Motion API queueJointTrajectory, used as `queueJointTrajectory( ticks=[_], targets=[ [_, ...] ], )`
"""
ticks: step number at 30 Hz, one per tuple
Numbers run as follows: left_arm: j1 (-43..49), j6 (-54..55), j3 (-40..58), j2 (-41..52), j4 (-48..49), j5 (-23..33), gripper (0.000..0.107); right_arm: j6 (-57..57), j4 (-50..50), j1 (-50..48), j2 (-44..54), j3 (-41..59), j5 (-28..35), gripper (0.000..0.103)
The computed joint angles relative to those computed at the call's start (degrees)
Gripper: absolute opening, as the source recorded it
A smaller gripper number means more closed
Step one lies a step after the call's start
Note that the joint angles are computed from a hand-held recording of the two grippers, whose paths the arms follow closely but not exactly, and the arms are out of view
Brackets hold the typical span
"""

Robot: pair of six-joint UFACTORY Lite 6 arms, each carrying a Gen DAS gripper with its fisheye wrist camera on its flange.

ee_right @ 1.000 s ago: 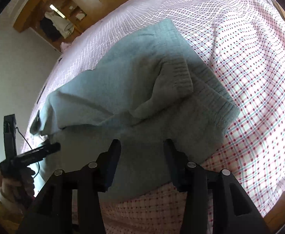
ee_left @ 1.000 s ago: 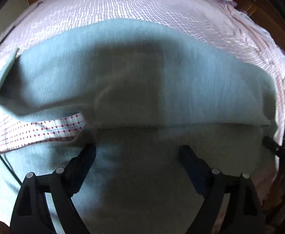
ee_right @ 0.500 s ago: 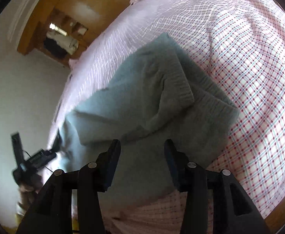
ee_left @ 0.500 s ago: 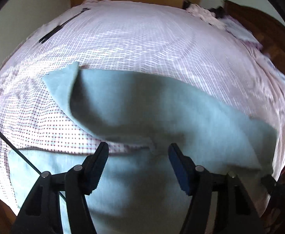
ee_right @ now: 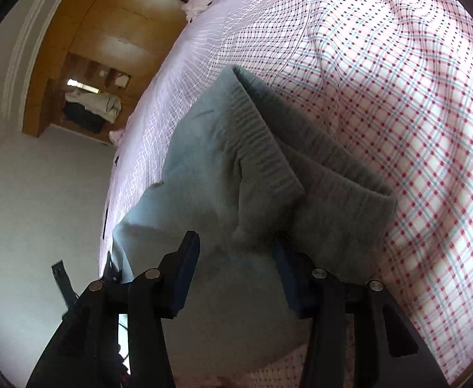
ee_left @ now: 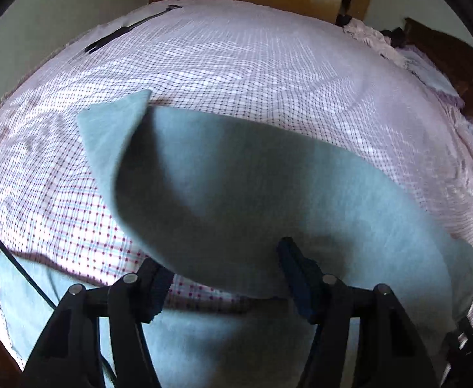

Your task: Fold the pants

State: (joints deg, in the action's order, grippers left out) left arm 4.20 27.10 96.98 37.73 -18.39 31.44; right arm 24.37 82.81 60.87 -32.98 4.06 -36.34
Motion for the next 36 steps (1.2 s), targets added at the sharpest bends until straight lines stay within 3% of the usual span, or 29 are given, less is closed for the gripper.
queueJointTrajectory(
  ticks=[2, 5, 9, 11, 16, 22, 29, 34, 36],
  targets=[
    [-0.3, 1.4, -0.7, -0.2, -1.0, -1.1, 0.053, -1.2, -0.5, -1.8, 0.6, 0.8, 0.9, 0.041],
    [1.8, 5.1, -1.0, -0.5, -3.5, -0.5, 0.018, -7.0, 2.4, -3.5, 1.8, 3.8, 2.6, 0.031],
    [6.1, 12.3, 0.2, -1.3, -11.1, 4.2, 0.006, -17.0, 8.2, -5.0, 0.7, 6.5, 3.5, 0.009],
    [7.6, 15.7, -1.0, -3.4, -14.1, 5.3, 0.005, -22.4, 11.2, -5.2, -1.5, 6.9, 3.0, 0.006],
    [10.6, 23.3, -5.4, -10.0, -19.3, 7.6, 0.004, -37.5, 20.6, -0.5, -8.1, 9.3, -5.7, 0.000],
    [16.0, 28.4, -12.8, -19.8, -21.1, 11.8, 0.003, -49.4, 29.1, 6.0, -14.9, 11.0, -14.8, 0.000],
    [22.7, 36.3, -26.8, -32.3, -22.4, 14.1, 0.003, -42.8, 33.4, 24.0, -17.3, 9.2, -30.0, 0.000],
    [26.2, 39.8, -34.2, -36.5, -20.9, 15.2, 0.003, -36.6, 36.5, 32.3, -17.6, 6.3, -34.1, 0.000],
    [26.6, 40.7, -36.5, -37.0, -20.3, 14.6, 0.003, -34.6, 37.1, 32.3, -18.1, 4.0, -32.2, 0.000]
  ],
)
